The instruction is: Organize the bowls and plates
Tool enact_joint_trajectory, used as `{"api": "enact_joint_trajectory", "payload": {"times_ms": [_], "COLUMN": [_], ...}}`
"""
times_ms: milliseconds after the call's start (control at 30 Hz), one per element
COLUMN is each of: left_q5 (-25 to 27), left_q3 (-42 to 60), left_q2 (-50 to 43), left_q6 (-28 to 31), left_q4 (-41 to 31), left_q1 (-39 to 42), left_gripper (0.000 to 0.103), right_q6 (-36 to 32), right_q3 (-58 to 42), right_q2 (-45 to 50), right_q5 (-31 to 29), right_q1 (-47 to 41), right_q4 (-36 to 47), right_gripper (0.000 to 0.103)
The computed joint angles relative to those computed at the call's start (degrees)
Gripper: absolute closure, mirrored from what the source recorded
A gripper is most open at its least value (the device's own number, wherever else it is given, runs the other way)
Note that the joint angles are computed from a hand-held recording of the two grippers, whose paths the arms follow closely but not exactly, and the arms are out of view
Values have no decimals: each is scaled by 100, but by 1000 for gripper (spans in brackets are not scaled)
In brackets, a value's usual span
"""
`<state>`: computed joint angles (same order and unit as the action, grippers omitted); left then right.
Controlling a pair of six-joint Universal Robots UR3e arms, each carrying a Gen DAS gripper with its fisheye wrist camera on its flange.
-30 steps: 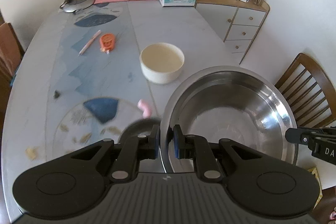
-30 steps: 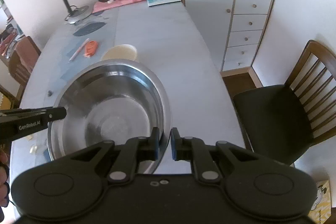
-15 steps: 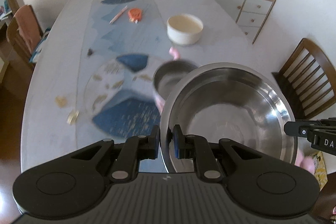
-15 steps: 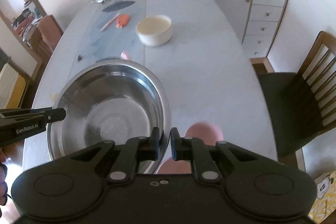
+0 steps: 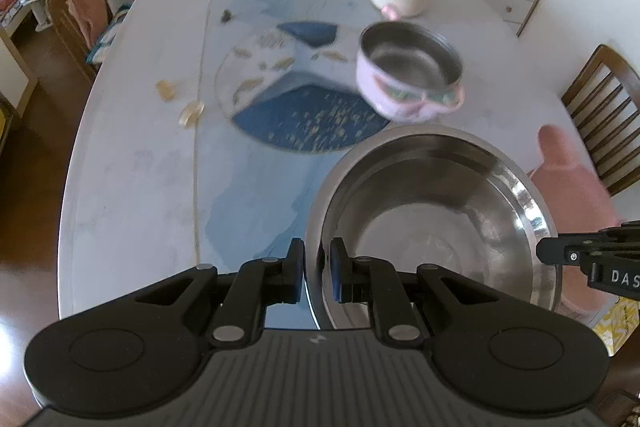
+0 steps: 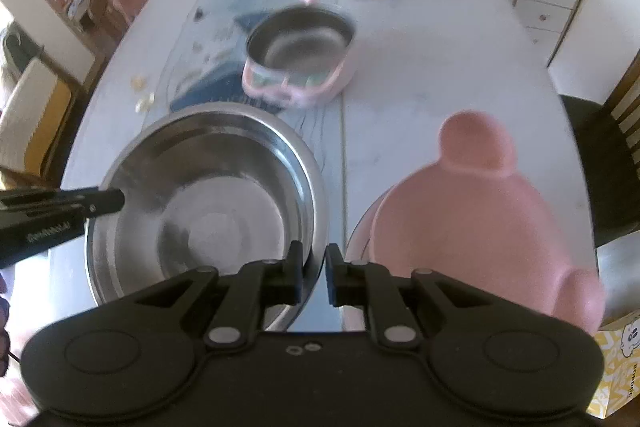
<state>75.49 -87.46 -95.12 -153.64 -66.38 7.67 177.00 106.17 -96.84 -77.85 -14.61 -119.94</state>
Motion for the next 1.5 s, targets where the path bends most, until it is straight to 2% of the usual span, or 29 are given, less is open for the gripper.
{"api": "enact_joint_trajectory", "payload": {"times_ms": [267,533,667,800,1100,1367,1500], "left_q5": [238,290,219,83,-196,-564,-870], "left_q3": [-1231,-1812,-1776,-1715,-1698,-1681,-1469], "left_q2": [417,678,627,600,835,1284,1316], "left_q6": [359,507,501,590,804,1073,999], "left_q4": [521,798,655,439,313,532,588], "left_q1": [321,514,623,726,914,985,954], "left_gripper": [90,90,90,90,90,89,71], "right_q6": [13,-113,-170,-227,-421,-651,-734], "right_q3": [671,809,769,657,412,156,-16], "right_q2": [141,242,231,276,124,-160,-239], "right_q5": [20,21,120,194,271,422,486], "right_q1": [414,596,505,441,329,99,-13], "right_q4": [-246,-407,-315,-174,21,100,97], "right_gripper": [89,89,89,83,78,73,68]}}
